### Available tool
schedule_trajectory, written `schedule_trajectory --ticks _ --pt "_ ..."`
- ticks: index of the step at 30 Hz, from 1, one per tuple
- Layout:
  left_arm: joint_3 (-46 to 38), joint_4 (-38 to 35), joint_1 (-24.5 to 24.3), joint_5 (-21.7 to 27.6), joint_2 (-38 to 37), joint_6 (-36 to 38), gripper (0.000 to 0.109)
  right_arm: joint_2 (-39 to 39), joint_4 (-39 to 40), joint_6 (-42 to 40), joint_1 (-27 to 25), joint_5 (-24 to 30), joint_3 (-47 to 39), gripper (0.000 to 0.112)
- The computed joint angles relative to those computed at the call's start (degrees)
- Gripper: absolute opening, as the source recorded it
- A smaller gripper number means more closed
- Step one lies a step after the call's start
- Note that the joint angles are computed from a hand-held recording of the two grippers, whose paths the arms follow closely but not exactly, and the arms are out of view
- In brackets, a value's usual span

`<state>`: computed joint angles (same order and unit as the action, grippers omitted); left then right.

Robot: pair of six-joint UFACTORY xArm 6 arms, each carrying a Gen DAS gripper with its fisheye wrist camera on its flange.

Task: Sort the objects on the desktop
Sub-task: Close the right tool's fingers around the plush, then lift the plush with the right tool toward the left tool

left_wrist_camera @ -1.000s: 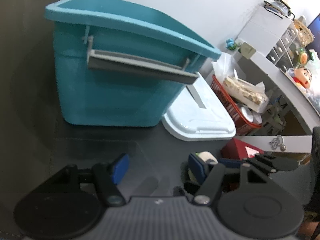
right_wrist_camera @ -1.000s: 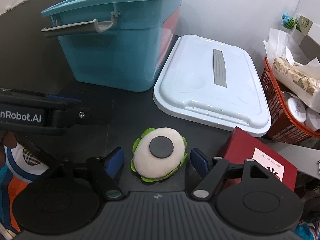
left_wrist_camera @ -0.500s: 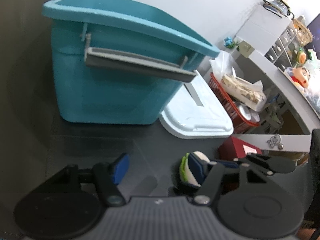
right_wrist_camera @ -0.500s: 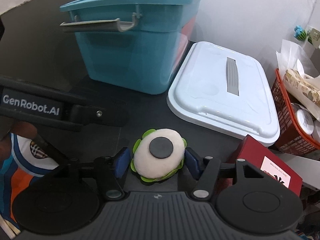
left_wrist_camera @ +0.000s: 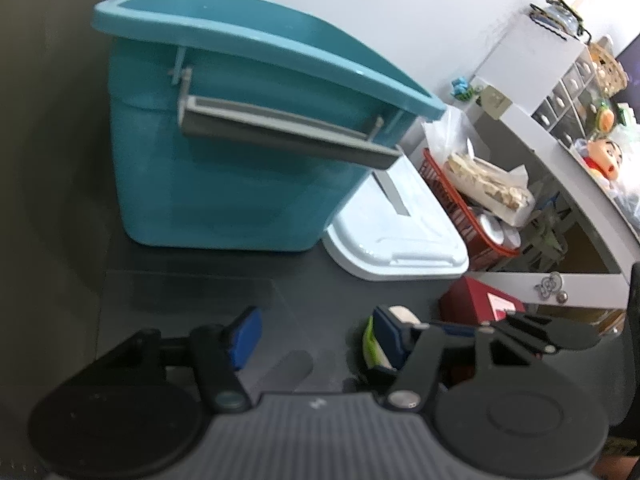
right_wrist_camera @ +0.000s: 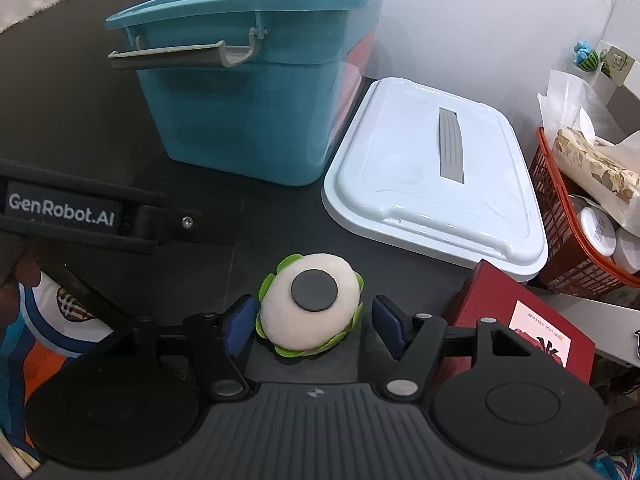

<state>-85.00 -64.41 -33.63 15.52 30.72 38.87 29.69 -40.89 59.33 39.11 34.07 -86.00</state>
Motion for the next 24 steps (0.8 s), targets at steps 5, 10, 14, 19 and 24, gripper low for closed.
schedule_trajectory --ticks 5,10,14,19,24 --pt "-0.1 0.6 0.0 -0.4 0.2 -0.5 0.064 -1.1 -1.7 3.1 -0.3 -1.6 1.8 0.068" --pt "0.0 -2.5 -0.2 -0.6 -0.2 3.3 0.064 -1.6 -2.9 6.5 -1.4 -4.8 3.4 0.065" --pt "-0.4 -3.0 -0.2 0.2 0.1 4.2 0.064 -1.1 -3.4 6.5 -1.0 -4.0 2.7 0.065" --pt "-0.5 -3.8 0.0 0.2 0.2 4.5 0.064 -1.1 -2.9 7.8 -0.1 -0.9 2.0 0.066" --pt "-0.3 -4.3 0.1 0.2 0.0 4.8 0.064 -1.8 -1.9 8.0 1.1 0.0 2.1 0.066"
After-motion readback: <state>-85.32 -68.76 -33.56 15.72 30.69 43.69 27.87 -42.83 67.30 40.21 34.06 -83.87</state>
